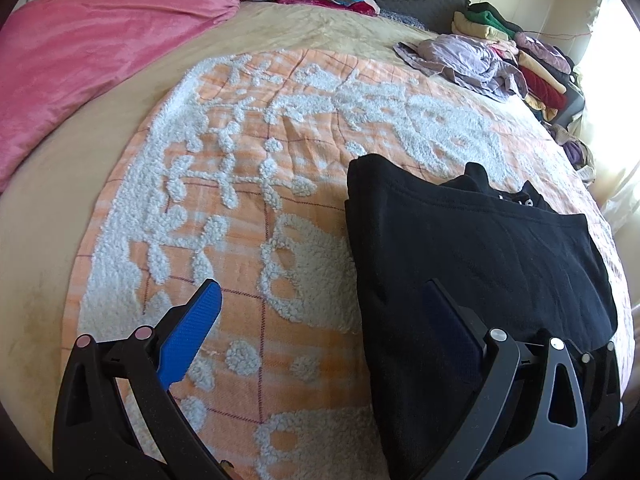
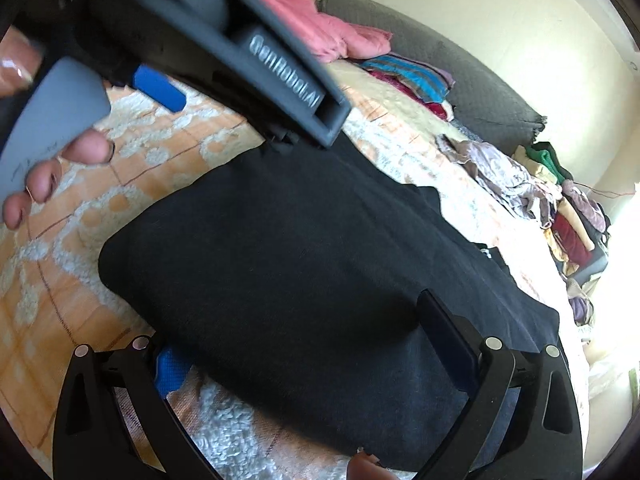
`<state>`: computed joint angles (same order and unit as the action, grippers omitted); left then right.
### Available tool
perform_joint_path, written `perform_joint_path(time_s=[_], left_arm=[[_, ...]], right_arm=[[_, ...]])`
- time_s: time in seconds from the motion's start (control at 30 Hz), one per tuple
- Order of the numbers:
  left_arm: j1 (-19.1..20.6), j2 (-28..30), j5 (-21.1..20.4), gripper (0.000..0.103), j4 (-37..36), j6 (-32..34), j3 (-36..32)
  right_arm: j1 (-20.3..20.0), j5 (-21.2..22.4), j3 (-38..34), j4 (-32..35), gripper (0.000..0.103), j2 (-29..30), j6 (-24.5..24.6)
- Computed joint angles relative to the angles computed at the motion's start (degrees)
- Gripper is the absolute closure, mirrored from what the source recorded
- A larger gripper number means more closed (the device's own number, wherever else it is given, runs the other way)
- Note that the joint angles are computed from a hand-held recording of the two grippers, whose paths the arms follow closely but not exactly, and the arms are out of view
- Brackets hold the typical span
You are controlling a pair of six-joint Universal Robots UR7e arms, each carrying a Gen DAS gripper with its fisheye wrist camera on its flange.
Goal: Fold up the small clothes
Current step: 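Grasp one edge of the folded black sweatshirt with the right gripper while the left gripper grasps it too, then lift the held edge with both grippers and fold it over onto the sweatshirt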
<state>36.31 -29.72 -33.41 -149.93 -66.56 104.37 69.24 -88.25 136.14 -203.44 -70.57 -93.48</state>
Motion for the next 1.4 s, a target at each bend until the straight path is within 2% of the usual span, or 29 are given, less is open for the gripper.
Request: perform_joint_path(time_s=[0.07,0.23,0.3,0.33,0.43,0.5,0.53,0.6,0.73,0.87,0.93,1.03,1.13,1.3,1.4], left_arm=[[0.3,0.1,-0.3,0.010,-0.5,0.3,-0.1],[0.8,0.3,-0.9,0.010,-2.6,1.9,-0.7],[1.0,0.6,-1.1,0.010,-3.2,2.8,-1.3],[1.1,0.7,-1.2,0.010,-3.2,3.0,-1.5],[1.5,1.1,-2.0,0.010,-4.2,4.2,-2.3],[1.9,1.5,-2.8,0.010,-5.6,5.4,-2.8],[2.3,1.8,-3.6,0.010,-6.9,6.3,-3.0],[3.0,2.3,-5.2,0.010,-8.7,7.2,-3.5],[4.0,3.1,-7.9,0.010,-12.2,8.8,-4.0],[4.2,4.0,-8.5,0.010,-15.3,10.5,-4.3],[4.4,4.4,-10.1,0.010,-19.1,12.0,-4.2],[4.2,4.8,-10.6,0.013,-19.6,12.6,-4.9],[4.1,5.1,-11.1,0.023,-20.4,13.6,-5.5],[4.0,5.5,-12.6,0.067,-23.4,15.3,-5.9],[3.1,5.8,-10.7,0.079,-21.3,16.2,-7.1]], right_arm=[[-0.4,1.1,-0.1,-0.1,0.006,-0.4,0.9],[-1.8,4.6,0.0,3.2,0.026,-3.3,2.6],[-2.7,6.8,0.8,3.3,0.038,-4.4,0.7],[-2.9,7.5,1.2,2.8,0.041,-4.5,-0.3],[-3.6,8.8,2.5,3.4,0.062,-5.6,-2.7],[-4.2,9.9,3.4,3.3,0.080,-6.1,-3.9],[-4.5,10.5,3.8,3.0,0.083,-6.3,-4.4],[-4.9,11.5,4.2,3.3,0.086,-7.0,-3.9],[-5.2,12.0,3.5,7.9,0.088,-9.6,-0.3],[-5.4,12.5,3.4,9.3,0.089,-10.9,1.3],[-5.6,12.8,3.5,10.2,0.089,-11.7,2.5],[-5.9,13.2,3.5,11.6,0.089,-12.8,3.9],[-6.1,13.8,3.6,11.8,0.089,-13.4,4.7],[-6.4,14.0,3.7,12.9,0.090,-14.8,6.1],[-6.5,14.3,3.6,13.4,0.090,-15.4,6.7]])
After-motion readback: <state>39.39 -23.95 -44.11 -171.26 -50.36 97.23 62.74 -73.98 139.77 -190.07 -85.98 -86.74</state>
